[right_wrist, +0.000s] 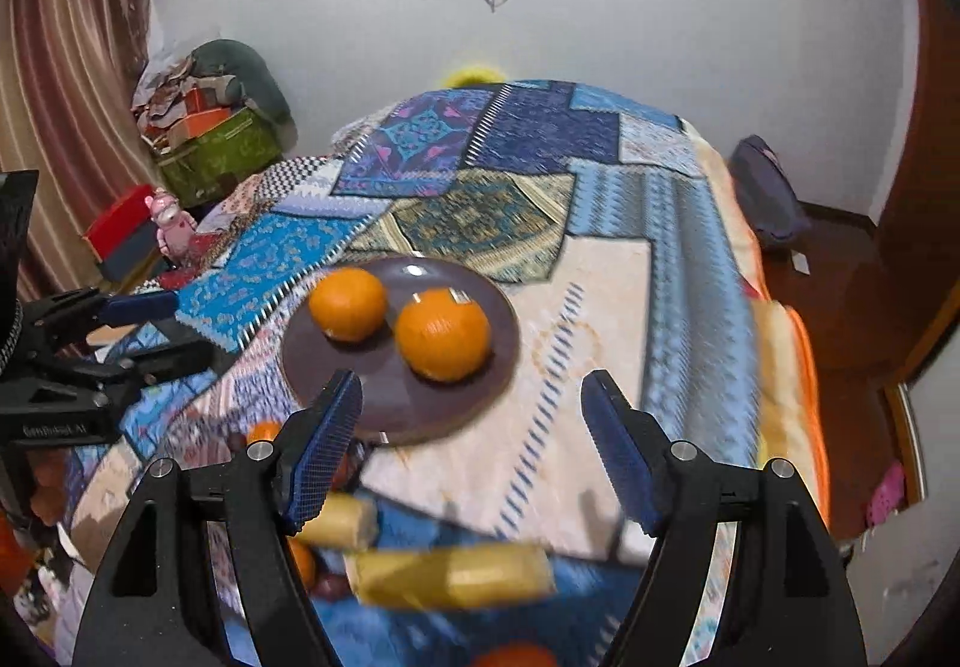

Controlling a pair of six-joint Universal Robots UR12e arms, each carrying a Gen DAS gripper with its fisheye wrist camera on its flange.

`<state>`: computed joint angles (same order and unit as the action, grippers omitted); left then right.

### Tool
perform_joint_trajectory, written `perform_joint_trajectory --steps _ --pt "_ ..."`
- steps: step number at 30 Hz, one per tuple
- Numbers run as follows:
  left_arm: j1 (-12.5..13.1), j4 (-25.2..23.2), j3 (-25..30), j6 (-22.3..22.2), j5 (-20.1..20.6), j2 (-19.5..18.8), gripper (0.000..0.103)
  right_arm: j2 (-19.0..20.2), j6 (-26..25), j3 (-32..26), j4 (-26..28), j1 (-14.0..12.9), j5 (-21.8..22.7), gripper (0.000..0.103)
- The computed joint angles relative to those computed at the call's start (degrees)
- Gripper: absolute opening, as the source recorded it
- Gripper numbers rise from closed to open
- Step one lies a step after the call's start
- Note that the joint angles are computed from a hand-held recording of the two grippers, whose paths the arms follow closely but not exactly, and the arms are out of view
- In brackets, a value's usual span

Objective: Organize fruits
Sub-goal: 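Move the right tool to a red tomato and close on it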

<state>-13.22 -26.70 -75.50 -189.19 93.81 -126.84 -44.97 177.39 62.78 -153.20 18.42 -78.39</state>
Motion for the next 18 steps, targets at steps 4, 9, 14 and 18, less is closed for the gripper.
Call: perform_joint_trajectory --steps 4,9,14,18 --pt "-0.3 0.3 -2.5 -1.2 -0.9 1.3 0.073 -2.2 1.0 4.7 -0.5 -0.4 -1.6 0.073" --pt "-0.6 0.5 -5.1 -2.8 -2.1 2.4 0.073 -4.0 2.7 9.1 0.7 -0.8 -2.4 0.073" --pt "-0.9 0.3 -6.9 -4.2 -2.2 3.0 0.073 -4.9 3.3 12.2 2.9 -1.0 -2.6 0.073" --pt "-0.9 -0.5 -7.3 -5.2 -2.6 2.9 0.073 -5.1 4.3 13.2 3.7 -1.2 -1.0 0.07"
